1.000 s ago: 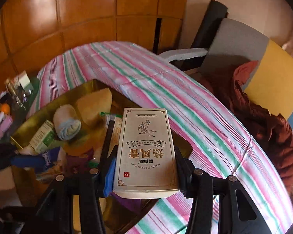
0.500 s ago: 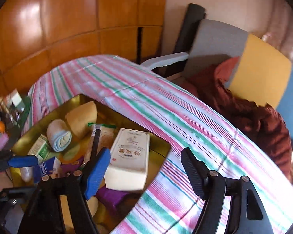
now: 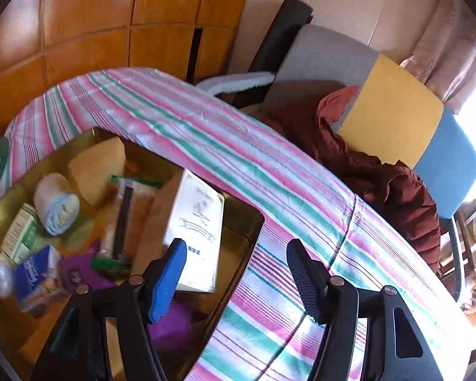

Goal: Organize objects

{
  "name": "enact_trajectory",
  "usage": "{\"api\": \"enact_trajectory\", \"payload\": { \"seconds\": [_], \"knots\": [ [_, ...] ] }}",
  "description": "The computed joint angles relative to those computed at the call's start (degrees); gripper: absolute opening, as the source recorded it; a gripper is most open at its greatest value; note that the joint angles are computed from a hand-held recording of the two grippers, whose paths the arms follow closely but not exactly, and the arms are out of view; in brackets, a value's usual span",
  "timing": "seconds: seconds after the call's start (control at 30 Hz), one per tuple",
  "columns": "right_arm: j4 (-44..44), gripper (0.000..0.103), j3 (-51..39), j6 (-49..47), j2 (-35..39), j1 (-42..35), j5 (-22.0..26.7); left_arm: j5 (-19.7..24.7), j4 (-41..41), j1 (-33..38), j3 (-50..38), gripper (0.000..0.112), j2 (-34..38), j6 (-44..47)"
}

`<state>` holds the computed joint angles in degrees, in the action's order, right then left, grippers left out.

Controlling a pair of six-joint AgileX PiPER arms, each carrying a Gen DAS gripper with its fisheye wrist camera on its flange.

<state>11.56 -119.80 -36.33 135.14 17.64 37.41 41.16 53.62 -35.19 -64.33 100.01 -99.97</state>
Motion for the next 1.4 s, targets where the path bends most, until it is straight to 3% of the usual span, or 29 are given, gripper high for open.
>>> {"api": "enact_trajectory", "payload": {
  "seconds": [0.13, 0.27, 0.47, 0.63, 0.8, 1.0, 1.13, 1.4],
  "knots": [
    [7.2, 0.085, 9.4, -2.4, -6.3, -1.3, -2.3, 1.8, 0.3, 0.4, 1.4, 0.073, -1.1, -0.8],
    [11.6, 0.101, 15.0, -1.5, -10.3, -1.6, -1.0, 4.0, -1.3, 0.7, 0.9, 0.073, -1.6, 0.3],
    [15.8, 0.103, 28.3, -2.7, -19.0, -0.2, -4.0, 7.5, -1.5, -0.1, 1.1, 0.071, -3.0, 0.3],
    [15.6, 0.103, 33.3, 1.2, -22.7, 1.1, -5.9, 11.9, -1.4, -1.6, 0.9, 0.071, -3.5, 0.7],
    [5.7, 0.103, 35.6, 13.3, -24.9, 2.6, -8.9, 14.3, -1.1, -2.4, 1.6, 0.071, -4.3, 0.3],
    [2.1, 0.103, 37.7, 19.7, -26.4, 2.2, -10.7, 15.4, -1.6, -2.9, 2.0, 0.071, -5.1, 0.6],
    [-8.3, 0.103, 40.0, 31.0, -27.9, 3.9, -13.4, 16.3, -1.5, -3.6, 1.6, 0.071, -5.2, 0.7],
    [-14.0, 0.103, 41.7, 37.5, -28.7, 5.0, -14.7, 17.4, -2.2, -4.7, 0.4, 0.071, -4.7, 1.7]
  ]
}}
